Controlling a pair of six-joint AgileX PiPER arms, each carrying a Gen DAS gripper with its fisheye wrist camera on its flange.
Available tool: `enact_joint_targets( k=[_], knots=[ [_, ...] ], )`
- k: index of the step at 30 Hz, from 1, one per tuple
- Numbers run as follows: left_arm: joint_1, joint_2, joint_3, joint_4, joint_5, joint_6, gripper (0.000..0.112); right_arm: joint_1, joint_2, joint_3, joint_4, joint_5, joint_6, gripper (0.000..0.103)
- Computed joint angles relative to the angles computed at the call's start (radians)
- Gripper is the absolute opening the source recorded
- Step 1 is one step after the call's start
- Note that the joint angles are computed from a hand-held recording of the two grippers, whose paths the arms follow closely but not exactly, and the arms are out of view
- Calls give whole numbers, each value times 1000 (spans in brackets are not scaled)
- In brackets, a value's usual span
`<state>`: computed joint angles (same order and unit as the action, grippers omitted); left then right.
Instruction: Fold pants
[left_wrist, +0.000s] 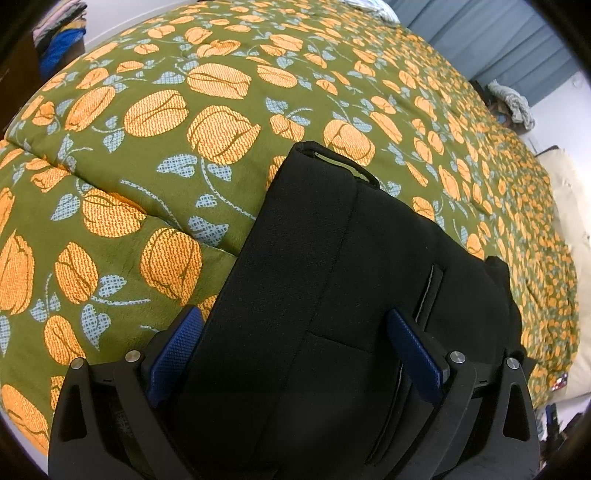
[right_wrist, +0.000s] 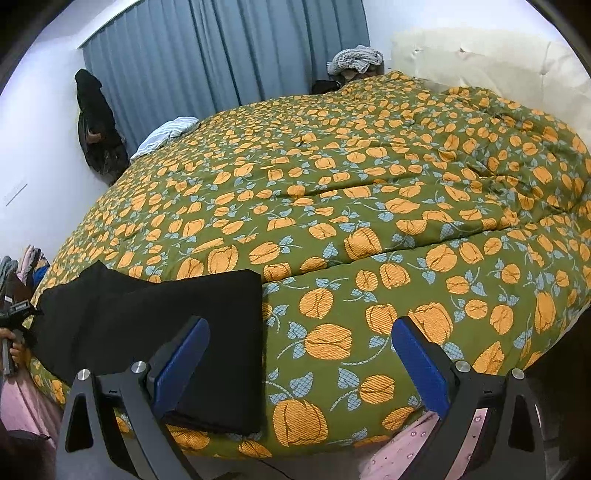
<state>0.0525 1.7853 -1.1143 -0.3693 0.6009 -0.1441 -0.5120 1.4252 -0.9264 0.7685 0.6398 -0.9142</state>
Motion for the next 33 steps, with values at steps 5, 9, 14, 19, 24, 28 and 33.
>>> enact_joint_targets(
  k=[5, 9, 14, 19, 24, 28, 33],
  knots=[
    [0, 0, -1, 0, 1, 0, 100, 3, 1, 0, -4, -1, 4, 99],
    [1, 5, -4, -3, 4, 3, 101, 1, 3, 3, 1, -2, 4, 99],
    [-9, 10, -12, 17, 13, -10, 95, 1, 4, 2, -1, -2, 5, 99],
    [-70, -41, -4, 168, 5, -124, 39, -2, 5, 0, 8, 0, 0, 99],
    [-95, -161, 17, 224, 50, -272, 16, -20, 18, -7, 40, 19, -19, 99],
    [-154, -287, -19, 124, 82, -266, 14, -40, 24, -11, 70, 36, -29, 99],
    [-445, -250, -279, 151, 139, -334, 14, -60, 42, -21, 106, 56, -36, 99]
  ],
)
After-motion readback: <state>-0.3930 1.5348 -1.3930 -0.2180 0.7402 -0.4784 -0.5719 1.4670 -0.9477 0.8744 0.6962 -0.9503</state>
